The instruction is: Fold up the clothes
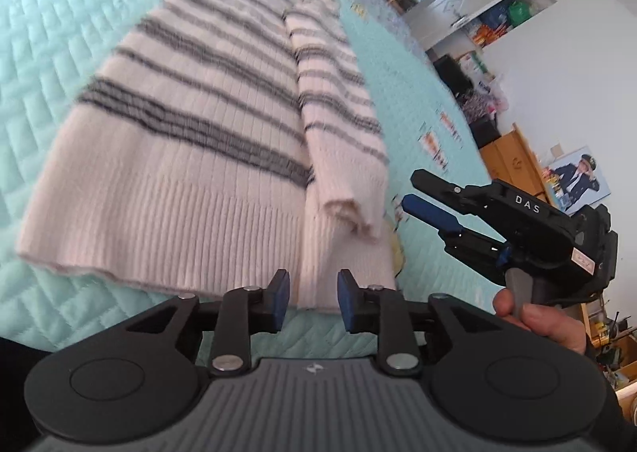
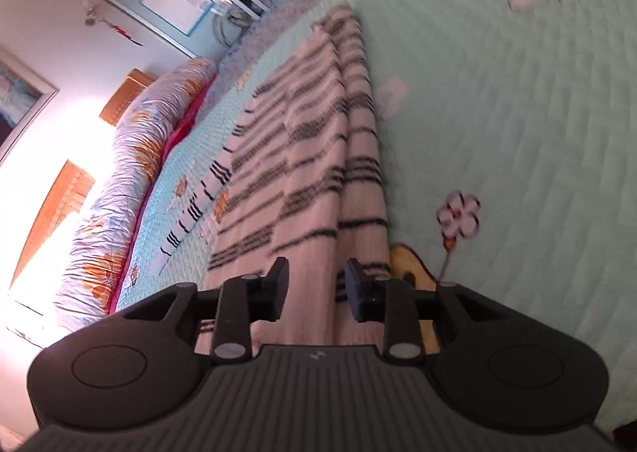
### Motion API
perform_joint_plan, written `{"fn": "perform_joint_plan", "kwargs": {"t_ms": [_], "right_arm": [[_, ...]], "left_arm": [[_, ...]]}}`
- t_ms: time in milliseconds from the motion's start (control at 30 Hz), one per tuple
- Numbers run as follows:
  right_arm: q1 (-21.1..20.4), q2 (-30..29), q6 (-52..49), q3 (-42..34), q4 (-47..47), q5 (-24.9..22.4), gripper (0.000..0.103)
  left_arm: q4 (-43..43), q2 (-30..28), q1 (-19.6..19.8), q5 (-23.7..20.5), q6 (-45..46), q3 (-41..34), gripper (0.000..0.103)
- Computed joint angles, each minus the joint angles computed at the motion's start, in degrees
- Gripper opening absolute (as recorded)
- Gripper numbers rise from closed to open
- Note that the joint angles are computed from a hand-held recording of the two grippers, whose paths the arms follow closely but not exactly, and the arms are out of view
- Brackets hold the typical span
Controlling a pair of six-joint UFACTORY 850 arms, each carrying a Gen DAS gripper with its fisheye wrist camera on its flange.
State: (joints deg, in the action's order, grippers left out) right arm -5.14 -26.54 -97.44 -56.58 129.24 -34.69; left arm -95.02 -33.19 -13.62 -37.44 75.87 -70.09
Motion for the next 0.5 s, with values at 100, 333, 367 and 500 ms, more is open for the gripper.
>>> {"fn": "perform_joint_plan", "kwargs": {"t_ms": [100,333,367,500], "right_arm": [[0.02,-1.54,-1.89,-1.64,0.76,-1.98,0.056],[-0.83,-4.64,9.02,-2.68,-8.59,-1.11,0.047],[-1.04,-3.66,9.22,-1.79,-8.62,-1.25,0.048],[-1.6,0.3,4.28,2.22,-4.41,-4.82,0.049]], "left_arm": [[-3.48,1.42,-0.17,0.18,4.87,0.68,0.031],[-5.63,4.27,-0.85,4.23,9.78,2.19,0.038],[-6.44,4.56,-0.61,4.65,10.32,2.47,0.038],[-15.09,5.89,1.7,6.86,15.09,3.78,0.04]]}}
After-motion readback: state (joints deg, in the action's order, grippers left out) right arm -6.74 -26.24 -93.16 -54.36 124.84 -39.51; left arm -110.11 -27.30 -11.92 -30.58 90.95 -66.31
